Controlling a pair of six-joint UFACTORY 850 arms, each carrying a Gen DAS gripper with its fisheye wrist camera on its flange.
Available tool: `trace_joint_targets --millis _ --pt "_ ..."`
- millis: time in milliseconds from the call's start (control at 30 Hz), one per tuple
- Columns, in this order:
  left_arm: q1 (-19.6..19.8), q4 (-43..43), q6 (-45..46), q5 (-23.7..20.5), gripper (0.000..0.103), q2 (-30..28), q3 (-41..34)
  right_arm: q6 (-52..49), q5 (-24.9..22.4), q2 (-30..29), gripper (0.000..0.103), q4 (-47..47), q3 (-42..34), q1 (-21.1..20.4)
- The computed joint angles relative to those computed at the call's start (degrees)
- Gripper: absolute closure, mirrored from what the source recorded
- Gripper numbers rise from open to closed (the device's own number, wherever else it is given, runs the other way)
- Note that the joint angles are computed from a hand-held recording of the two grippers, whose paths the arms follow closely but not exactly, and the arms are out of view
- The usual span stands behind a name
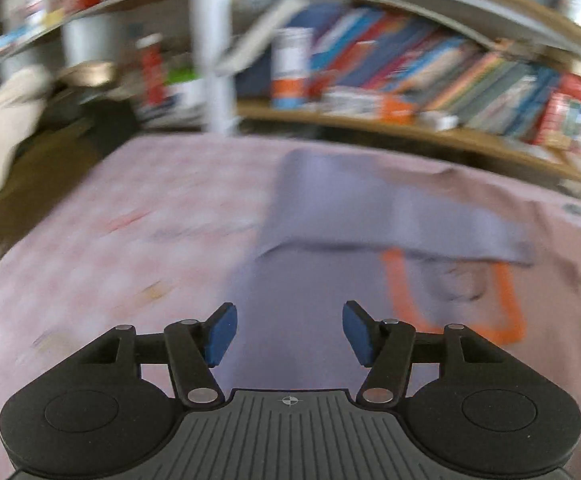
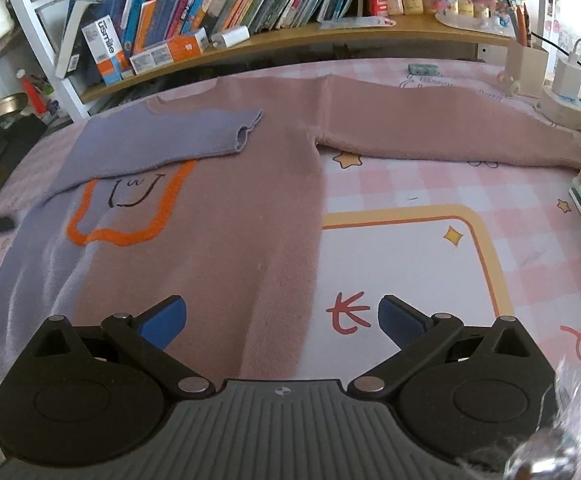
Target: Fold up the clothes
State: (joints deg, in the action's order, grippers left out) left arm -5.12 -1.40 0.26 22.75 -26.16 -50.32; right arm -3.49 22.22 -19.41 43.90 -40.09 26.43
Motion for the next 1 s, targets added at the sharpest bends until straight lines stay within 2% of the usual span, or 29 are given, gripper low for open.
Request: trace_joint_targets --millis 67,167,367,500,600,667,767,1000 --pt "1.22 -4.11 2.37 0.19 0.046 0.55 1.60 -1.18 -0.53 -0.51 0.000 0.93 -0.72 0.14" --pt "2.59 -2.96 0.70 0.37 0.047 0.50 2.14 -1.88 -0.71 -0.82 0.000 1.68 -1.28 0.64" --pt "4.05 2.68 -1.77 -2.20 0.047 -3.17 -2.11 -9.60 -0.17 -1.20 0.002 12.49 -2.23 2.13" --pt "5.67 12.91 -11.48 -3.85 0.048 -4.76 -3.70 -14.19 -0.01 -1.49 0.003 20.28 -2.86 2.92" --pt "6.41 22.63 -19.52 -4.67 0.070 -5.60 -4.84 -15.30 0.88 -1.58 0.007 23.78 -3.12 3.74" --pt "6.73 30.64 -25.69 -4.82 0.093 -5.96 -5.70 -16.59 1.12 -1.87 0.012 26.92 -3.56 4.18" --pt "7.20 40.66 -33.48 -4.60 0.099 -6.49 -6.90 -19.36 1.54 -2.60 0.015 32.16 -4.58 4.91" --pt "10.06 43.92 -38.79 -3.09 0.099 -6.76 -7.94 -23.11 2.25 -4.12 0.017 38.90 -6.82 6.51"
